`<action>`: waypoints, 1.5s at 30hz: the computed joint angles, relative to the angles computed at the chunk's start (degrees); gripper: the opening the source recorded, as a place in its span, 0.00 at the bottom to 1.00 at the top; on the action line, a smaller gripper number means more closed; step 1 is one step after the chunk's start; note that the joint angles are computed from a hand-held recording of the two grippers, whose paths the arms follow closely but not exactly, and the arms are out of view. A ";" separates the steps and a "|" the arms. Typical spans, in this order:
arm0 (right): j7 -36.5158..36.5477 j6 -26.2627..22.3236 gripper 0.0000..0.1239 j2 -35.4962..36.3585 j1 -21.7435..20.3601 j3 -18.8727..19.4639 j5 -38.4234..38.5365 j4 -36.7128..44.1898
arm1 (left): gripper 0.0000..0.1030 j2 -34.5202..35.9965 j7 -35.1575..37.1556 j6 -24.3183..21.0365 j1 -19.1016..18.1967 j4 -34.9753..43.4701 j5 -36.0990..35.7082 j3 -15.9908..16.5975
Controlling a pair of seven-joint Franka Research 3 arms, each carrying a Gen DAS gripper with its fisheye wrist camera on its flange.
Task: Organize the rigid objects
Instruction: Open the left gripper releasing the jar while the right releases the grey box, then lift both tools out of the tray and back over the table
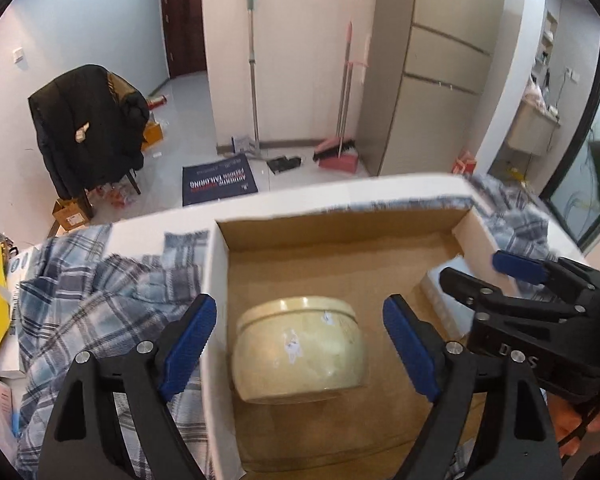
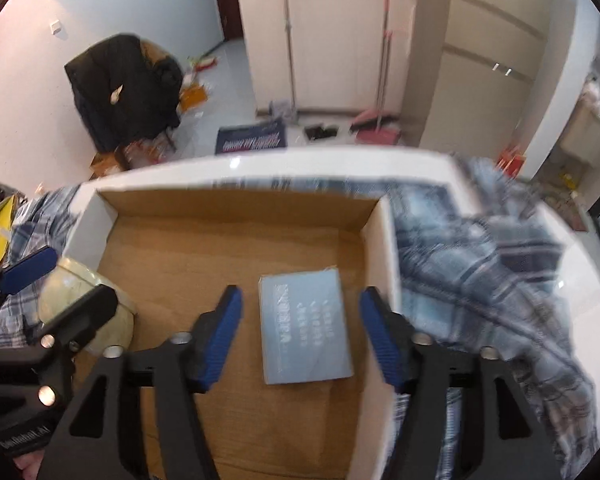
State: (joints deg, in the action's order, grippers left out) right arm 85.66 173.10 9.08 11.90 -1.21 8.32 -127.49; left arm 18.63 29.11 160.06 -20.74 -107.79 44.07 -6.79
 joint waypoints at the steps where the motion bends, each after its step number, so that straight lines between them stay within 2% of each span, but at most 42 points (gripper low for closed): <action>1: -2.44 0.55 0.53 -1.00 -1.39 1.65 2.92 -0.46 | 0.85 -1.09 -2.39 0.61 -0.72 -0.67 1.80 0.97; 3: -10.05 0.64 0.53 -3.51 -4.34 5.28 12.03 -1.20 | 0.85 -3.43 -7.89 1.02 -1.77 -1.89 6.53 2.45; 5: -11.62 2.15 0.53 -6.75 -4.00 4.83 15.23 -3.11 | 0.85 -6.70 -16.73 1.18 -2.98 -3.27 14.97 3.84; 6: -10.87 3.10 0.54 -8.08 -3.55 4.11 14.45 -4.16 | 0.85 -7.93 -19.59 1.16 -2.95 -3.77 17.91 3.76; 8: -5.05 5.12 0.55 -11.32 -3.75 3.16 6.69 -6.74 | 0.85 -11.26 -22.42 0.18 -2.50 -5.19 21.78 2.75; 9: -5.24 5.83 0.55 -12.80 -3.66 2.93 6.15 -7.75 | 0.85 -12.79 -23.39 -0.84 -2.24 -5.96 23.42 2.06; 12: -11.40 7.12 0.55 -17.84 -0.24 -0.21 11.46 -11.25 | 0.85 -18.16 -31.65 -5.42 -1.86 -9.03 32.78 -0.41; 14: -15.01 7.26 0.55 -21.83 2.43 -2.87 15.18 -14.10 | 0.85 -23.51 -41.81 -8.62 -1.43 -13.08 42.54 -2.88; 16: -19.80 8.00 0.55 -26.24 7.11 -7.28 19.28 -17.49 | 0.85 -27.87 -47.20 -9.07 -0.54 -16.77 47.49 -5.05; 17: -20.82 8.87 0.55 -29.04 7.16 -7.39 19.63 -19.97 | 0.85 -29.72 -48.70 -9.07 -0.06 -18.25 48.73 -5.98; 19: -20.00 10.12 0.55 -33.16 3.07 -3.54 18.22 -23.84 | 0.86 -32.55 -49.89 -9.79 0.85 -20.59 49.25 -7.87; 21: -19.49 10.51 0.55 -37.23 1.89 -2.19 17.15 -27.03 | 0.87 -35.69 -50.38 -9.65 1.49 -22.91 48.58 -9.62; 23: -19.72 9.94 0.55 -41.81 3.82 -4.01 16.78 -29.82 | 0.89 -38.21 -50.87 -8.41 2.25 -24.65 47.80 -10.87; 25: -20.01 9.94 0.55 -46.10 5.74 -5.49 16.69 -32.47 | 1.00 -40.55 -51.05 -7.95 2.93 -26.19 47.21 -12.47; 29: -19.18 10.28 0.55 -52.22 5.53 -4.19 15.74 -36.83 | 1.00 -45.83 -49.99 -12.32 2.78 -29.77 47.13 -17.35; 33: -19.07 8.18 0.55 -56.25 7.08 -5.65 15.17 -39.31 | 1.00 -50.38 -49.70 -15.76 1.62 -33.17 46.73 -20.38; 34: -18.98 8.10 0.55 -56.91 7.35 -5.85 15.19 -39.85 | 1.00 -52.08 -51.22 -18.13 1.19 -34.50 45.35 -21.55; 37: -18.61 7.40 0.55 -59.78 7.08 -5.48 15.06 -41.95 | 1.00 -55.93 -56.43 -18.92 0.22 -38.11 46.18 -22.55; 40: -18.13 8.37 0.55 -60.85 6.79 -4.77 14.77 -43.47 | 1.00 -56.44 -54.52 -20.07 -0.62 -39.32 44.53 -23.36; 45: -17.15 10.88 0.57 -60.90 7.67 -4.87 14.00 -45.39 | 1.00 -55.08 -57.10 -15.36 -0.45 -40.37 45.51 -20.80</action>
